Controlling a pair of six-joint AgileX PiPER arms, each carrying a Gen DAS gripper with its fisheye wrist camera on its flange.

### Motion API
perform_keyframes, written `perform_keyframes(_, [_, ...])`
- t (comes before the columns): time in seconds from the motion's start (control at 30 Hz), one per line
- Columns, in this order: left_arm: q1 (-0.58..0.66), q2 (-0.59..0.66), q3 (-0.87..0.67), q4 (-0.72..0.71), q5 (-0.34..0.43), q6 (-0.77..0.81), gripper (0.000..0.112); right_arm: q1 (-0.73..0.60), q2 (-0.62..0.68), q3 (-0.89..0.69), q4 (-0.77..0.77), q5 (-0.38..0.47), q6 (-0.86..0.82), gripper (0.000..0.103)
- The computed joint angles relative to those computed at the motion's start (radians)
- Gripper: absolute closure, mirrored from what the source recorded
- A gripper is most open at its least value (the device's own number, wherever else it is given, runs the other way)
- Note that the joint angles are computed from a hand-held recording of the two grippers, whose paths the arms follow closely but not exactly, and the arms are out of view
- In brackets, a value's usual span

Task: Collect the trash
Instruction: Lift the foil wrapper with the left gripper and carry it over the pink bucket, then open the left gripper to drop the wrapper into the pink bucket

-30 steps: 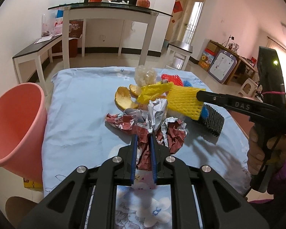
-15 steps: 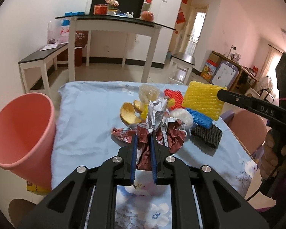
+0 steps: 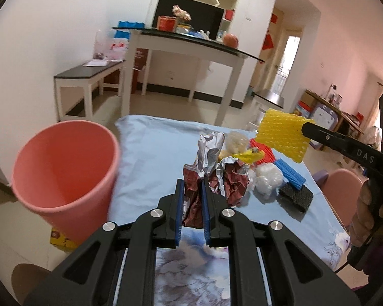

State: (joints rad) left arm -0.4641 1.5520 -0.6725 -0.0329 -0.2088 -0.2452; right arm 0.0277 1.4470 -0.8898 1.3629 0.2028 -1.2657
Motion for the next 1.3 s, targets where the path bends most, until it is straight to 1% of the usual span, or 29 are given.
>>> perform_keyframes(0.07, [0.015,-0.039,0.028,-0.097,-0.005,0.092,0.099,0.032,0.013,-0.026,0.020,0.009,-0.005,0.093])
perform_keyframes(0.13, [0.033,-0.068,0.047,-0.157,-0.010,0.147,0.099,0.074,0.028,-0.053,0.037,0.007,-0.015,0.093])
perform_keyframes(0.23, [0.077,-0.117,0.075,-0.210,-0.016,0.200,0.099,0.136,0.053,-0.101,0.009,0.011,0.012,0.093])
perform_keyframes(0.27, [0.095,-0.134,0.084,-0.217,-0.016,0.208,0.099,0.164,0.066,-0.121,-0.011,-0.001,0.028,0.093])
perform_keyframes(0.33, [0.131,-0.162,0.098,-0.227,-0.017,0.222,0.099,0.208,0.104,-0.176,-0.097,-0.002,0.122,0.093])
perform_keyframes(0.4, [0.162,-0.182,0.112,-0.271,-0.021,0.269,0.099,0.252,0.148,-0.233,-0.168,-0.005,0.205,0.093])
perform_keyframes(0.5, [0.231,-0.199,0.123,-0.182,-0.013,0.193,0.099,0.303,0.219,-0.330,-0.331,0.012,0.388,0.093])
perform_keyframes(0.57, [0.272,-0.195,0.121,-0.142,-0.011,0.164,0.099,0.330,0.262,-0.395,-0.408,0.034,0.485,0.093])
perform_keyframes(0.63, [0.319,-0.188,0.118,-0.065,-0.006,0.093,0.099,0.348,0.313,-0.474,-0.406,0.070,0.526,0.093])
perform_keyframes(0.7, [0.354,-0.174,0.112,-0.080,-0.006,0.115,0.099,0.357,0.360,-0.551,-0.390,0.108,0.558,0.093])
perform_keyframes(0.73, [0.373,-0.163,0.107,-0.077,-0.006,0.119,0.099,0.368,0.391,-0.600,-0.415,0.117,0.605,0.093])
perform_keyframes(0.77, [0.390,-0.150,0.100,-0.065,-0.008,0.113,0.099,0.385,0.418,-0.642,-0.480,0.116,0.678,0.093])
perform_keyframes(0.8, [0.406,-0.143,0.102,-0.040,-0.013,0.095,0.100,0.404,0.447,-0.686,-0.576,0.115,0.774,0.093])
perform_keyframes(0.87, [0.431,-0.116,0.091,-0.040,-0.019,0.106,0.099,0.428,0.504,-0.766,-0.740,0.148,0.938,0.093])
perform_keyframes(0.93, [0.447,-0.089,0.082,-0.060,-0.023,0.135,0.099,0.444,0.570,-0.844,-0.857,0.204,1.073,0.093])
perform_keyframes(0.97, [0.457,-0.073,0.076,-0.040,-0.025,0.119,0.099,0.452,0.612,-0.894,-0.927,0.246,1.147,0.093])
perform_keyframes(1.0, [0.471,-0.051,0.065,-0.003,-0.024,0.089,0.099,0.457,0.630,-0.912,-0.962,0.264,1.181,0.093])
perform_keyframes(1.1, [0.479,0.002,0.044,-0.003,-0.031,0.103,0.099,0.478,0.726,-1.018,-1.133,0.361,1.328,0.093])
perform_keyframes(1.2, [0.481,0.050,0.019,-0.006,-0.026,0.118,0.099,0.473,0.799,-1.083,-1.175,0.414,1.361,0.093])
perform_keyframes(1.23, [0.484,0.063,0.012,0.019,-0.024,0.093,0.099,0.465,0.795,-1.061,-1.168,0.413,1.350,0.093])
perform_keyframes(1.3, [0.489,0.092,-0.006,0.042,-0.017,0.075,0.099,0.464,0.816,-1.074,-1.180,0.422,1.359,0.092])
